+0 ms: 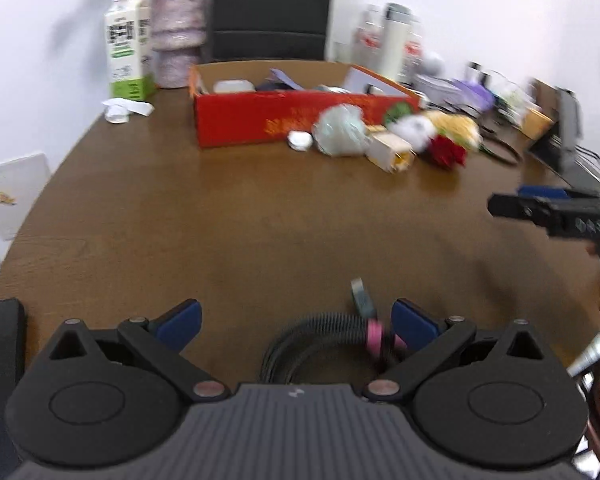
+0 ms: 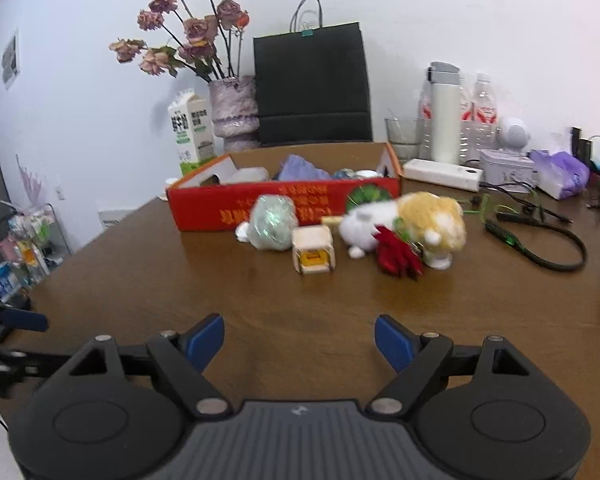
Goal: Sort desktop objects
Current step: 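Grasp the braided cable with left tool while right tool grasps cube charger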
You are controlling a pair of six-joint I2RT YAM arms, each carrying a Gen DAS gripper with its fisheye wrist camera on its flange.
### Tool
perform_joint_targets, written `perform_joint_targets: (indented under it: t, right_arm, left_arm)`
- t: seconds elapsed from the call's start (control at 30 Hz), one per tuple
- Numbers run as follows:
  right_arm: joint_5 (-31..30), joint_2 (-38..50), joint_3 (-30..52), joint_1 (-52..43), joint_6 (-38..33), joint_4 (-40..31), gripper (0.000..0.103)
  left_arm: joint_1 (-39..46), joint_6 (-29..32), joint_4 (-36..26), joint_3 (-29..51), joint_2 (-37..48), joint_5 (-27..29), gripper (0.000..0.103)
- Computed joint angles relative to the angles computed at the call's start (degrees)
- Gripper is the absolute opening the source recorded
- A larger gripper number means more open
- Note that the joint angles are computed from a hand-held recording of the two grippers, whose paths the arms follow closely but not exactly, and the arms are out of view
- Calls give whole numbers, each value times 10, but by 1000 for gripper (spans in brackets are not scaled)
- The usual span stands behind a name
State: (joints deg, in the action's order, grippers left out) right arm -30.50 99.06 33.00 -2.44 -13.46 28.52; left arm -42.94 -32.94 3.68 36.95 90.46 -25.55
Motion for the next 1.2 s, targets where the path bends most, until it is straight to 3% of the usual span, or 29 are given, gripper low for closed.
perform_joint_targets:
  t: [0.13, 0.2, 0.27, 0.4, 0.43, 0.47, 0.73, 1.0, 1.03, 1.1, 1.2]
  right_arm:
    - [-2, 10, -5, -10, -2, 2, 82]
    - [-1, 15, -3, -8, 0, 6, 82]
    - [7, 20, -5, -1, -2, 13, 82]
    - [14, 27, -9, 10, -14, 28, 82]
    - [14, 30, -6, 11, -14, 28, 82]
    - [15, 35, 0, 13, -13, 24, 82]
    - [48, 99, 87, 38, -23, -3, 80]
    - [91, 236, 306, 102, 2, -72, 69]
    - [98, 250, 330, 109, 4, -80, 66]
    - [121, 278, 381, 123, 4, -112, 42]
    - [135, 296, 413, 131, 10, -136, 38]
  left_arm:
    - [0, 44, -14, -29, -18, -4, 100]
    - [5, 50, -17, -31, -15, -1, 90]
    - [10, 48, -12, -23, -1, 5, 71]
    - [5, 64, 22, 2, 46, -6, 61]
    - [2, 62, 29, 10, 57, -18, 36]
    - [0, 49, 25, 25, 72, -35, 21]
    - [38, 36, 64, 110, 152, -47, 16]
    - [90, 70, 86, 176, 187, -69, 16]
    - [97, 73, 89, 180, 188, -63, 16]
    - [107, 77, 91, 188, 190, -61, 16]
    - [112, 81, 91, 196, 191, -70, 16]
